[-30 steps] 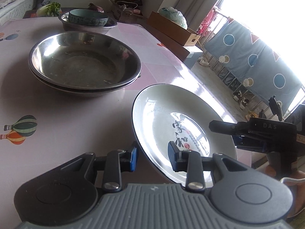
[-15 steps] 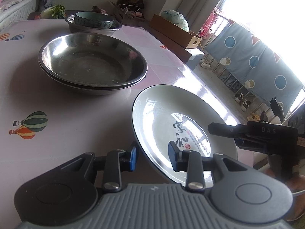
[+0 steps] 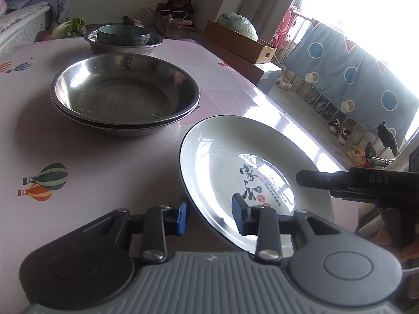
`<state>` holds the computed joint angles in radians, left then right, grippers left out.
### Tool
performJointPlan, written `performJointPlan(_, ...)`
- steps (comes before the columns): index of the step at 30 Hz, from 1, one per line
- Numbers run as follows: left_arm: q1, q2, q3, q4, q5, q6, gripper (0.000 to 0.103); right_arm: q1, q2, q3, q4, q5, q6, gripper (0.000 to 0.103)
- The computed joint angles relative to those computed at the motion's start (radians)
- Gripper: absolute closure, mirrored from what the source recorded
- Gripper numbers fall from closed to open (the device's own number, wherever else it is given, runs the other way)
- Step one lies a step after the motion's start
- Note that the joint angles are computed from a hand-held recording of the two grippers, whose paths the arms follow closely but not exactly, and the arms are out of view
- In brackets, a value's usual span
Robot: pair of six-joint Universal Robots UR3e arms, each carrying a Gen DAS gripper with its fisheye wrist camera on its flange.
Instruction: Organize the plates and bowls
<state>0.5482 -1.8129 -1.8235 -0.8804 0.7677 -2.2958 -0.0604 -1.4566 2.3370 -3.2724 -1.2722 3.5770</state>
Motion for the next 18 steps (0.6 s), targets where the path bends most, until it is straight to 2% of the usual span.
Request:
performJointPlan(4, -0.022, 0.003, -0.019, 0.075, 0.03, 0.0, 0.068, 0.016, -0.041, 0.02, 0.026, -0.058, -0.055, 0.061)
performJointPlan(9, -0.069, 0.001, -0.021, 0.162, 0.098, -0.01, 0.066, 0.03, -0.052, 0.04, 0.011, -0.115, -0.095, 0.07)
performJointPlan(18, -0.123, -0.039, 0.079, 0.126, 0.173, -0.051, 0.064, 0.119, 0.055, -0.046, -0.03, -0.206, -0.137, 0.08)
